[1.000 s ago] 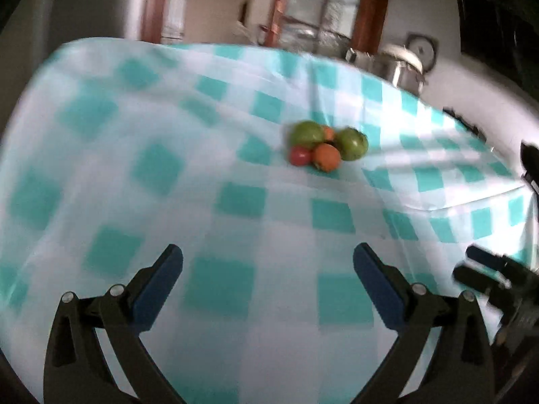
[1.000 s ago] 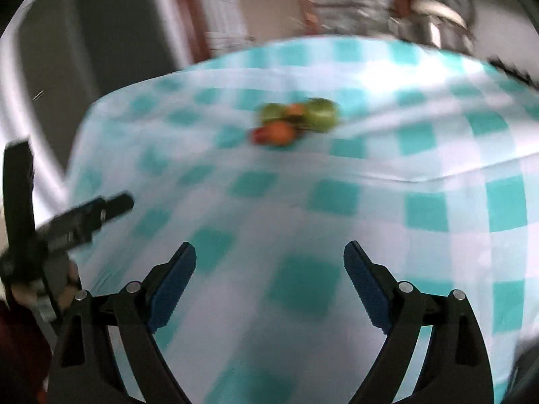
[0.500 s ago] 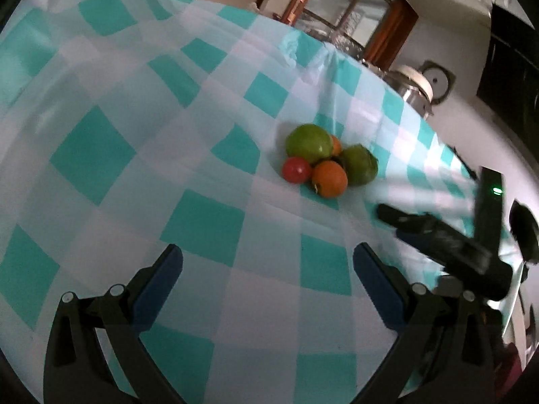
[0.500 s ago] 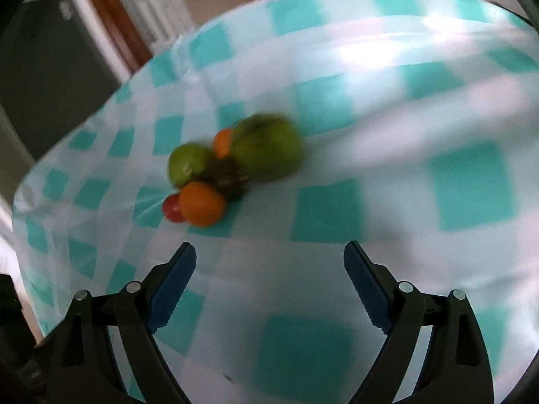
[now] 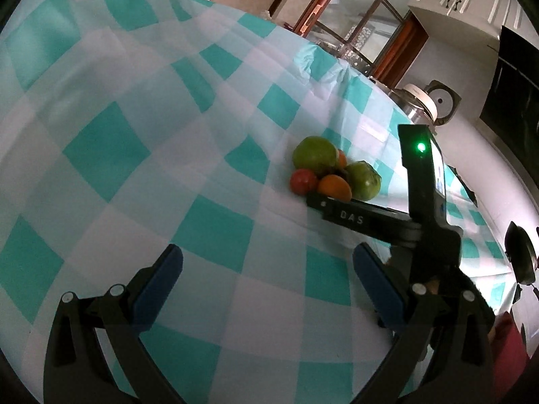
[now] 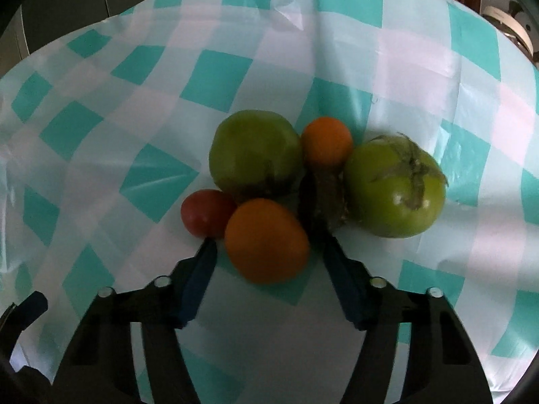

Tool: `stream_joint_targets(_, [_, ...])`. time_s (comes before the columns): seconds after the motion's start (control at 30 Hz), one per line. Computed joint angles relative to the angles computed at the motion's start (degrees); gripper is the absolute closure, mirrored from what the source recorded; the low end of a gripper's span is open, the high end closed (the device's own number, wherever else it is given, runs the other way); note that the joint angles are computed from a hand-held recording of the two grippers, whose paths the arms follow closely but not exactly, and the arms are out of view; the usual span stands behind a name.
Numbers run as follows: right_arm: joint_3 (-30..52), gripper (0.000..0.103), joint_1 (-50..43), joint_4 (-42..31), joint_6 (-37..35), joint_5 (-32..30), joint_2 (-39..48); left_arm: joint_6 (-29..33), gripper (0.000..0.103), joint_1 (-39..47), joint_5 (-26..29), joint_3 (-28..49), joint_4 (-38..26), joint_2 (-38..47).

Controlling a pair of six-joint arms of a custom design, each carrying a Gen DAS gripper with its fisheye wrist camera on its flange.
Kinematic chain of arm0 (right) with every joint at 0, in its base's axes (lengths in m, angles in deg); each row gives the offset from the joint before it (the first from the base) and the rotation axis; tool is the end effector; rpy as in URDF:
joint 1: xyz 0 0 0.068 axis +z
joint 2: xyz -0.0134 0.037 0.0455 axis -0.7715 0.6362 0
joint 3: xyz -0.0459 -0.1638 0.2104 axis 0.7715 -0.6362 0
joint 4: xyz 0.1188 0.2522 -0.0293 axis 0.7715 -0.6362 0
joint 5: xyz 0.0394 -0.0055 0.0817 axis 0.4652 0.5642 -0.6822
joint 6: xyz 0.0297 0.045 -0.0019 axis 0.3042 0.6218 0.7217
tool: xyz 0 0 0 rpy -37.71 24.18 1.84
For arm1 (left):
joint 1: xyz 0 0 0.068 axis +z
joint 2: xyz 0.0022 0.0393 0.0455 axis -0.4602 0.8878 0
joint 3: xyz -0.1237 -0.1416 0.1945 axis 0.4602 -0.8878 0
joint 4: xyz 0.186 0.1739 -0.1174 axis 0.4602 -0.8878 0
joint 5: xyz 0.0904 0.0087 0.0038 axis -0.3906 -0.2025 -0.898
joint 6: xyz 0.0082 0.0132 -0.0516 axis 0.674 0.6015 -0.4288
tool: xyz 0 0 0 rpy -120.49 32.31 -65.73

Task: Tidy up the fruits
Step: 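Grasp an orange with the right tool while the left tool grasps another red tomato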

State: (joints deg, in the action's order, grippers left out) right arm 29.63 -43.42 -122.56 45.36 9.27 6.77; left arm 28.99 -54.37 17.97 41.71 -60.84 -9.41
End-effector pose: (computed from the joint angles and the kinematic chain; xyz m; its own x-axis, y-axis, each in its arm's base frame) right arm 0.2154 0.0267 0.3315 -0.7924 -0.0732 -0.6056 -0.1033 0.9945 0.0149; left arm 0.1319 -0.0707 0.3299 -0.7125 -0.2129 -0.6686 0.1731 0.8701 -0.4616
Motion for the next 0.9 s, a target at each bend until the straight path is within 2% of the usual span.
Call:
stream_joint_targets(0.03, [-0.84, 0.062, -1.31, -0.19, -0.89, -3.1, -1.57, -0.15, 0.002, 0.02, -0.12, -0.05, -0.03, -0.1])
stream_joint_targets(0.13, [-3.29, 0.062, -4.06, -2.92, -1.89, -4.95, -8.18, -0.43, 0.002, -0.37, -0.73, 0.16, -0.4, 0.05])
stream_joint_targets(0.2, [-4.79, 0.062, -11.2, -7.25, -4.79, -10.87, -14.12, -0.44, 0.002, -0.98, -1.15, 0.31, -0.63, 0.1])
stream_joint_targets(0.3, [-6.87, 0.062, -26.05, -13.32, -13.58, -19.07, -19.64, -0.12, 0.002, -1.22, -1.09, 0.62, -0.72, 0.5])
stream_joint_targets(0.37, [-7.93, 0.061, -32.5, -14.89, -18.09, -21.51, -19.24, 0.07, 0.002, -1.61, -1.28, 0.73, -0.91, 0.7])
stream_joint_targets(0.43, [-7.3, 0.06, -35.28, -15.06, -18.54, -23.92, -17.83, -0.03, 0.002, -2.0, -1.81, 0.91, -1.21, 0.95])
stream_joint_targets(0.57, [-7.5, 0.057, -28.05, -10.77, -12.8, -17.82, -16.62, 0.25, 0.002, -2.84, -2.73, 1.66, -2.3, 2.23])
stream_joint_targets(0.63, [-7.03, 0.057, -30.5, -11.65, -14.31, -19.47, -16.65, 1.39, 0.002, -3.57, -2.52, 2.46, -3.15, 3.83])
stream_joint_targets(0.83, [-5.2, 0.059, -43.09, -16.09, -21.33, -32.51, -12.86, 3.16, 0.002, -6.02, -3.5, 5.57, -5.87, 9.5])
stream_joint_targets(0.9, [-4.89, 0.06, -47.07, -17.6, -22.92, -36.97, -11.21, 5.05, 0.002, -7.79, -5.89, 8.11, -6.08, 14.08])
